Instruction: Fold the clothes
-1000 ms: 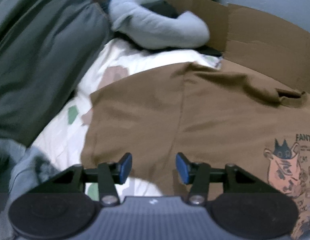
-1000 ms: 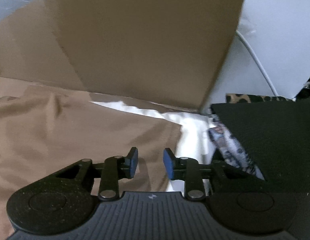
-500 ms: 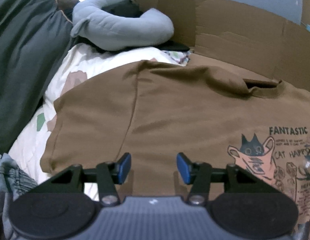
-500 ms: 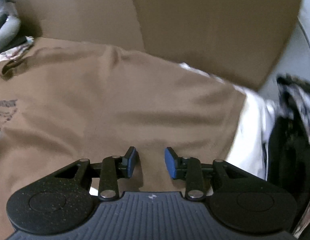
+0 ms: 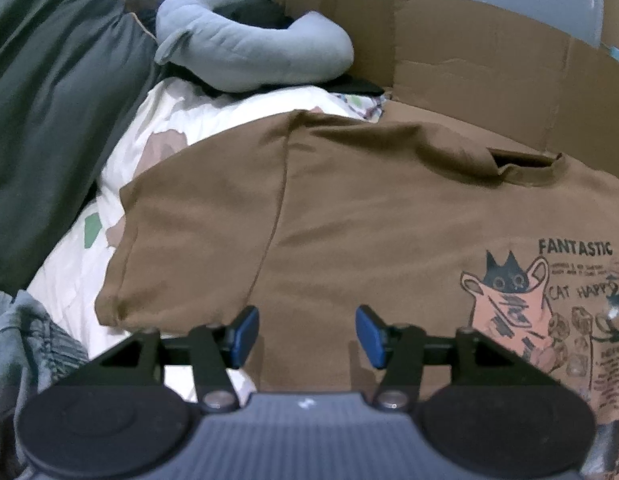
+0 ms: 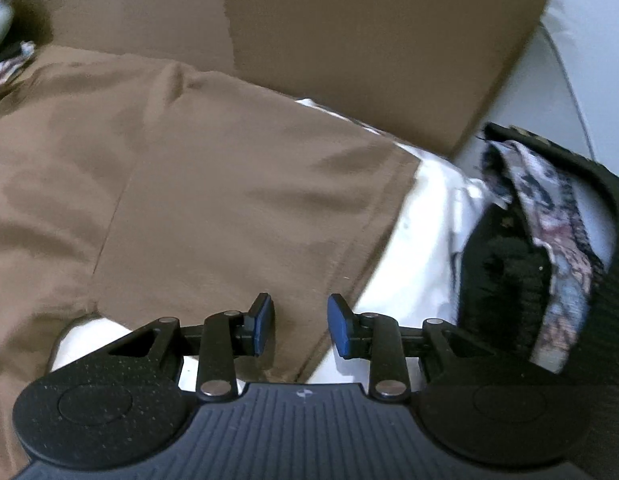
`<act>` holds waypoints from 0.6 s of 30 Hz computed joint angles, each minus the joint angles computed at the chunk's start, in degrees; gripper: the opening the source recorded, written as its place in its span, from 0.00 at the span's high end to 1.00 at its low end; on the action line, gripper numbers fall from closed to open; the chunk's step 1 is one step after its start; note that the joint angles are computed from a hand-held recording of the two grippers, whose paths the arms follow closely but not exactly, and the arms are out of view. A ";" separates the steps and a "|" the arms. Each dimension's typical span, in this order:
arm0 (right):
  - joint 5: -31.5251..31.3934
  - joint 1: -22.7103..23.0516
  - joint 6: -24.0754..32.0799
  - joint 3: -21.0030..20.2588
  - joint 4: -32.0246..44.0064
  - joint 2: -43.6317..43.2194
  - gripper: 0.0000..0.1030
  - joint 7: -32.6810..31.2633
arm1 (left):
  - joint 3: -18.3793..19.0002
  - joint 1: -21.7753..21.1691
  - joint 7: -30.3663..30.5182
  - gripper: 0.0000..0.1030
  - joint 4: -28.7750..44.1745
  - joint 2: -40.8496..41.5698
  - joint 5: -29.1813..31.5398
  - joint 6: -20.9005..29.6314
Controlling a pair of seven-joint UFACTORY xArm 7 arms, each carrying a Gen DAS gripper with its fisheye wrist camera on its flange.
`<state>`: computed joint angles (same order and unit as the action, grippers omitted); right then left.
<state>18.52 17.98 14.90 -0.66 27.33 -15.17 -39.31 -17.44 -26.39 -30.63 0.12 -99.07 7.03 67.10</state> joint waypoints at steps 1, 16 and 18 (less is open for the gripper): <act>0.61 0.27 0.34 -0.26 0.27 -0.17 0.64 -0.10 | 0.29 0.29 0.35 0.45 0.12 0.22 0.30 -0.36; 22.84 9.94 2.55 -2.76 8.19 0.76 0.63 -18.98 | 5.44 13.11 11.89 0.45 6.38 22.05 4.99 -23.74; 26.10 11.09 0.91 -1.33 9.87 2.83 0.63 -22.41 | 5.56 14.80 12.33 0.45 6.89 24.97 5.15 -27.59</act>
<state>44.62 29.07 15.82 -1.99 37.20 -12.34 -61.72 -11.88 -11.60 -18.30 7.02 -74.11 12.18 39.50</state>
